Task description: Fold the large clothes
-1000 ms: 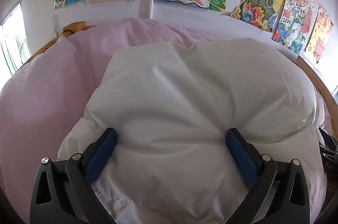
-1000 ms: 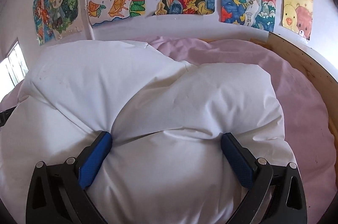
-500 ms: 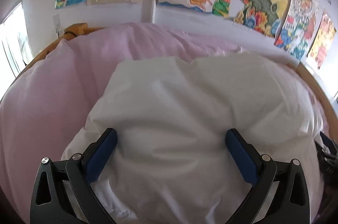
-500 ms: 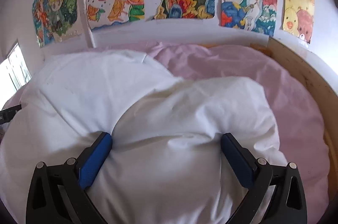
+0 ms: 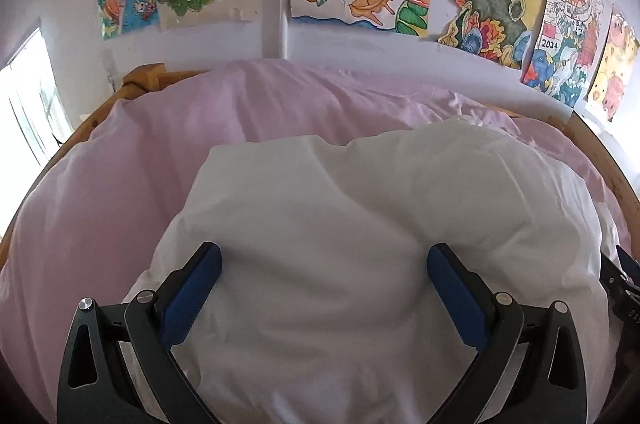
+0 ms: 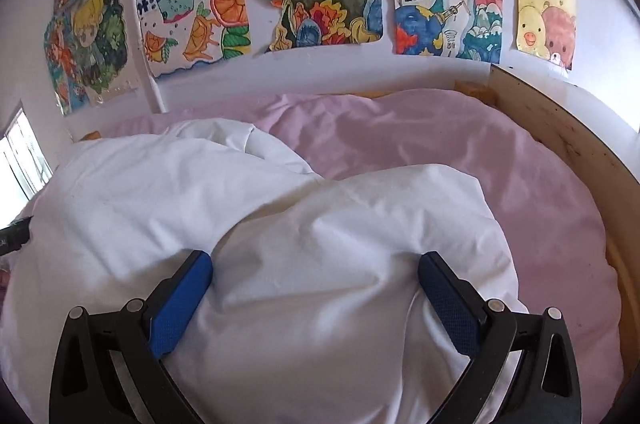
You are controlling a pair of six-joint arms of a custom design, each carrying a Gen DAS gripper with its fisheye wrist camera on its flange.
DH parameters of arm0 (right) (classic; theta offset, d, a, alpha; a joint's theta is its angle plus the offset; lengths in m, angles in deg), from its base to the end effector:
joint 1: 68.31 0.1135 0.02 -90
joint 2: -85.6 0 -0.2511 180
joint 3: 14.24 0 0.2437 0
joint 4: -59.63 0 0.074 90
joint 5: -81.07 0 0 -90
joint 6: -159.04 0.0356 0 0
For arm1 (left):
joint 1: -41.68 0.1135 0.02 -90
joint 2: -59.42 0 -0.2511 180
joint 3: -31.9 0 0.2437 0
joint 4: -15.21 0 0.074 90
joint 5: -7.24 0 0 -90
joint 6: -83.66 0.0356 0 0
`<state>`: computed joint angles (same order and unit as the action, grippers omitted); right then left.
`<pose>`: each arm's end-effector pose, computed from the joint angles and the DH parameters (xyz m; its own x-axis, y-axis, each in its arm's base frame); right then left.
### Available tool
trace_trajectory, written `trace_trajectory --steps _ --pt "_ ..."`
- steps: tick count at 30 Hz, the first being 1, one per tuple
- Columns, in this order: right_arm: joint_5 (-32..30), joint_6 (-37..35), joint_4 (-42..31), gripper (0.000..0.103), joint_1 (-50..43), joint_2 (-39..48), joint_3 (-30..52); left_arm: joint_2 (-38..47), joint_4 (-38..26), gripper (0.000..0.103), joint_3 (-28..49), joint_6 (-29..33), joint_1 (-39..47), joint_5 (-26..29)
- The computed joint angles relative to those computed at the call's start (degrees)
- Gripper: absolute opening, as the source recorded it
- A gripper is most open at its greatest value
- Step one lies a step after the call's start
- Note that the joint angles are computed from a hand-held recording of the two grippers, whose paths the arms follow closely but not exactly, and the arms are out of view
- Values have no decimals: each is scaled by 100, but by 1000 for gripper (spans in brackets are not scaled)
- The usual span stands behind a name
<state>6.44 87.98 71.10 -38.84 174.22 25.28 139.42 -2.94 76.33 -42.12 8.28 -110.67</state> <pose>0.2304 0.1194 0.1142 -0.5974 0.0219 -0.8016 -0.1033 0.9892 0.1040 0.2071 -0.1166 0.1340 -0.6952 -0.1605 -0.7007 -0.1864 0.9817 -0.0398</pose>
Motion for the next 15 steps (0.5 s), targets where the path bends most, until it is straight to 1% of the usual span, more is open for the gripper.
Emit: trace_trajectory --steps 3,5,6,8,9,10,11,12,13,15 --pt "81 146 -398 103 148 -790 -281 -632 -668 102 -3 -435 -364 -126" --pt "254 261 -874 103 372 -1681 -532 -1026 -1297 102 157 -714 -710 -306" --pt "355 300 -1147 103 481 -2081 -596 -1226 -1700 102 284 -867 -951 -470" --pt "735 472 -2017 103 881 -3213 -716 -1574 -2700 102 647 -1330 -1668 -1033" --pt "906 551 -2399 103 1066 -3636 -717 -1652 -3087 102 812 -1526 -1972 -1250" --pt "1157 659 -2836 103 1337 -4025 -653 -1692 -3515 102 999 -1785 -2306 -1476" --pt "1466 808 -3358 103 1694 -4423 -553 -1673 -4182 102 1294 -2236 -2759 -1761" --pt "1717 933 -3697 103 1974 -4609 -447 -1609 -4594 102 1495 -2547 -3042 -1914" --pt "2044 1104 -4102 103 2324 -4788 -303 -1547 -5141 102 1738 -2993 -3408 -2082" --pt "2633 1520 -4858 103 3010 -4995 5 -1480 -6032 102 2148 -3796 -3980 -2243"
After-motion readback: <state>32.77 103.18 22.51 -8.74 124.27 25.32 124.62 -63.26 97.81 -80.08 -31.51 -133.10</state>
